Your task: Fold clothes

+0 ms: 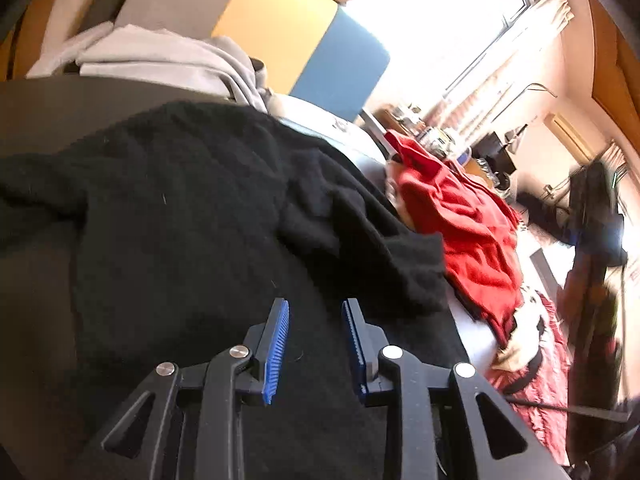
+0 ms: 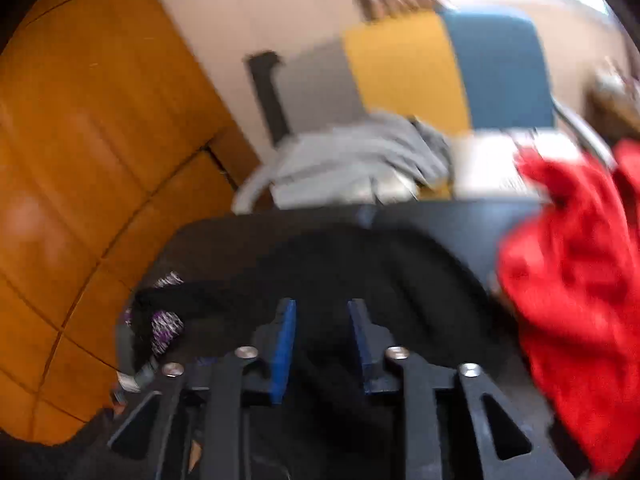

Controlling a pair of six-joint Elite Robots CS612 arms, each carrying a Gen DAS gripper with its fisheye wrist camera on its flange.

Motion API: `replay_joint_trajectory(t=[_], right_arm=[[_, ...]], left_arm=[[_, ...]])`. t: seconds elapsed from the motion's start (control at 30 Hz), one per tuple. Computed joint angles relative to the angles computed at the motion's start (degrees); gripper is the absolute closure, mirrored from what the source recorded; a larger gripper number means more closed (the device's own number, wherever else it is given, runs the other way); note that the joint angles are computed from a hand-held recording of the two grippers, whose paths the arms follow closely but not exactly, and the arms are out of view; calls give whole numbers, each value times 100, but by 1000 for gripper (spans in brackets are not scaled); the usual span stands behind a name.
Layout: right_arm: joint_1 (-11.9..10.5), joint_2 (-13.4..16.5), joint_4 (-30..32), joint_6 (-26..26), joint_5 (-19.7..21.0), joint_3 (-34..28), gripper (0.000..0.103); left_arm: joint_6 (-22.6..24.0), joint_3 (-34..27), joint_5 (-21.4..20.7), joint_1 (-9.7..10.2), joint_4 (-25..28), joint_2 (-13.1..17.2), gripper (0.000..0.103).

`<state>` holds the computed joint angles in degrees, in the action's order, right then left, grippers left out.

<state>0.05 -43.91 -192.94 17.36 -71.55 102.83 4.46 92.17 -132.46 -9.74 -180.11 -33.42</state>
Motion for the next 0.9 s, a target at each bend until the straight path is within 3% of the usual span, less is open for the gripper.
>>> replay_joint_trajectory(t=[0.2,0.27,0.37,0.43,0.6,0.63,0.67,0.7,0.73,0.87,0.9], right_arm=[[-88,398,504,491,-61,271,65],[-98,524,429,604,71,289,65],[-110,642,185,675,220,306,63],[-123,687,36,671,312,309,53],[-169,769,-223,728,576,313,51],[-185,789,-297,782,649,314,51],[-201,810,-372,837,722,314,51],[-220,835,-458,909,800,318,51],[-240,862,-547,987,880,321,51],[-289,902,-770,1127,1036,370,51],[-297,881,-787,1130,1039,403,50]], left_arm=[[41,-507,139,-259,677,-48,57],[382,-777,228,-394,1350,-66,56],[912,-1362,455,-604,2774,43,55],[1083,-1679,800,-756,3248,161,55],[1790,-2303,1386,-1042,4505,408,56],[1939,-2360,1565,-1104,4668,432,61],[1976,-2326,1776,-1147,4590,421,68],[1974,-2251,1997,-1187,4409,400,86],[1990,-2180,2160,-1215,4234,384,97],[1324,-2062,1425,-988,3395,316,99],[1066,-1989,965,-869,2954,276,99]])
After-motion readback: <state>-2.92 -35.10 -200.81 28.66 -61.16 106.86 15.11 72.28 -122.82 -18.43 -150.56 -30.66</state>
